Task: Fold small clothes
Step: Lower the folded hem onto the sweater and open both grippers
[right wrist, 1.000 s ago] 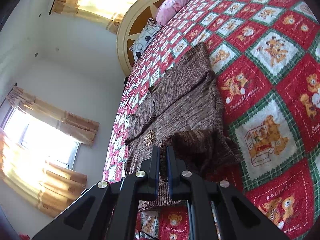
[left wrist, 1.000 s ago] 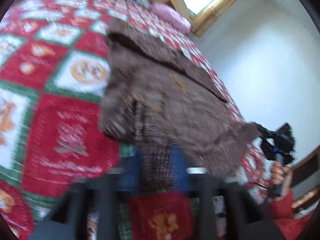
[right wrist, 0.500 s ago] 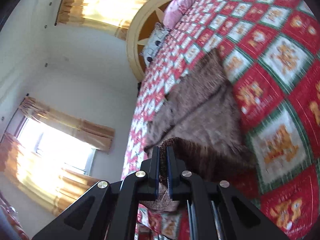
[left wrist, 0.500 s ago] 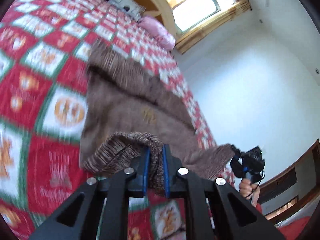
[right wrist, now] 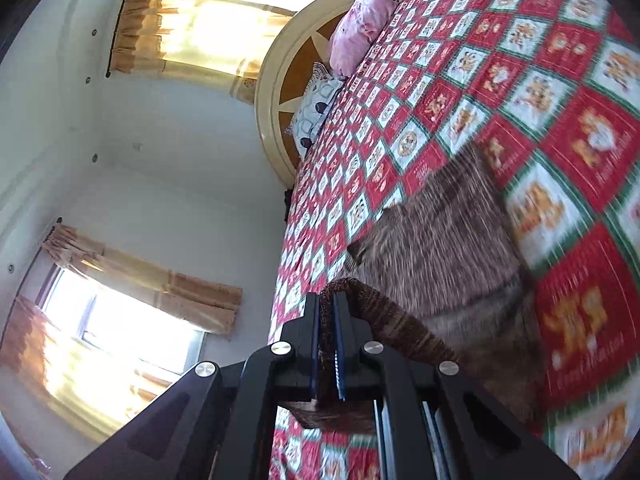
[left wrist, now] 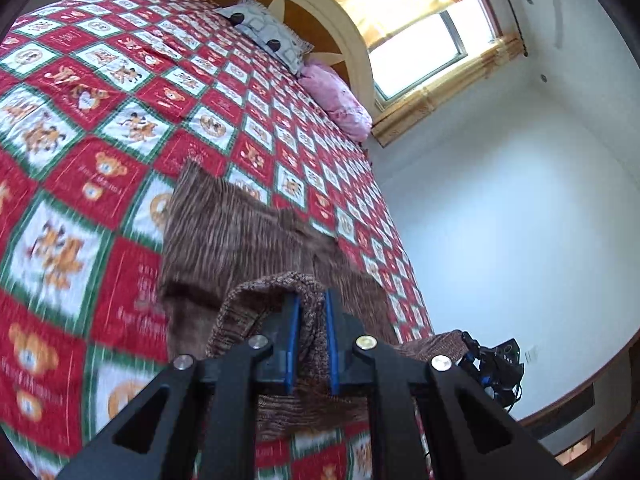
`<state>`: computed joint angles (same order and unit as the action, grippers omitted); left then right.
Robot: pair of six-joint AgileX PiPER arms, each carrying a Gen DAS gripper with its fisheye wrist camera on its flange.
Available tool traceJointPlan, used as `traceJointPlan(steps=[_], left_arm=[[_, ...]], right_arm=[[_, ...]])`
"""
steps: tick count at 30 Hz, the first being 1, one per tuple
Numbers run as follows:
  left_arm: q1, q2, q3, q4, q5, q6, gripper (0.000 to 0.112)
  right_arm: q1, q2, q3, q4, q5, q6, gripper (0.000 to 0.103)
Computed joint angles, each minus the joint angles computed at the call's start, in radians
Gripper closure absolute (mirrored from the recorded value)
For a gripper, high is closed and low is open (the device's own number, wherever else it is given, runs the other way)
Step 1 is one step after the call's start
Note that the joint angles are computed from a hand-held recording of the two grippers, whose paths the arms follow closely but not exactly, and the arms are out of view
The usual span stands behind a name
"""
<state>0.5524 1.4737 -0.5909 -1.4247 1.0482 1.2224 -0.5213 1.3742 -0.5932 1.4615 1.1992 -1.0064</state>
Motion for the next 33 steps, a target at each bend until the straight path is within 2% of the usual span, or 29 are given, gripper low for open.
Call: traceJointPlan(steps=[4,8,11,13,16,18,20,22,25,28,31,33], left_arm=[[-0.072,0.106,-0.127,-0.027,-0.072,-0.06,0.1],[-0.15,0.234,-0.257,-0.048,-0.198,-0.118,0.1],[-0.216,0.388,-0.396,-0.007,-0.3,-0.204,0.099],[-0.248,0.475,-0.484,0.074,-0.337,-0.308,0.098],[-0.243,0.543,-0.549,0.098,-0.33,-0.358,0.1],[-0.202,0.56,-0.566,0.043,-0.271,-0.324,0.098],[-0.17,0.555,-0.574,-0.006,-0.247,-0.298,0.094],[-0.138,0.523,-0.559,-0.031,-0.258,-0.283,0.094],[-0.122,0.441,-0.507,0.021,-0.287,-0.249,0.094],[-0.137,0.341,-0.398,0.118,-0.313,-0.167,0.094],[-0.103,0.274,-0.244,0.109,-0.249,-0.048,0.088],[-0.057,0.231,-0.119,0.072,-0.2,0.055,0.08]], right_arm=[[0.098,0.11,-0.134,0.053,-0.087,0.02,0.097],[0.178,0.245,-0.273,0.075,-0.19,0.044,0.097],[0.235,0.383,-0.381,0.085,-0.287,0.045,0.097],[0.268,0.46,-0.432,0.081,-0.378,0.07,0.095],[0.31,0.534,-0.484,0.052,-0.495,0.07,0.093],[0.314,0.556,-0.499,0.064,-0.511,0.044,0.093],[0.292,0.565,-0.503,0.098,-0.47,0.016,0.092],[0.26,0.544,-0.48,0.173,-0.444,-0.051,0.092],[0.218,0.498,-0.454,0.2,-0.425,-0.063,0.092],[0.233,0.414,-0.431,0.048,-0.469,-0.033,0.091],[0.254,0.315,-0.351,-0.12,-0.503,-0.017,0.091],[0.237,0.242,-0.251,-0.15,-0.502,-0.059,0.091]])
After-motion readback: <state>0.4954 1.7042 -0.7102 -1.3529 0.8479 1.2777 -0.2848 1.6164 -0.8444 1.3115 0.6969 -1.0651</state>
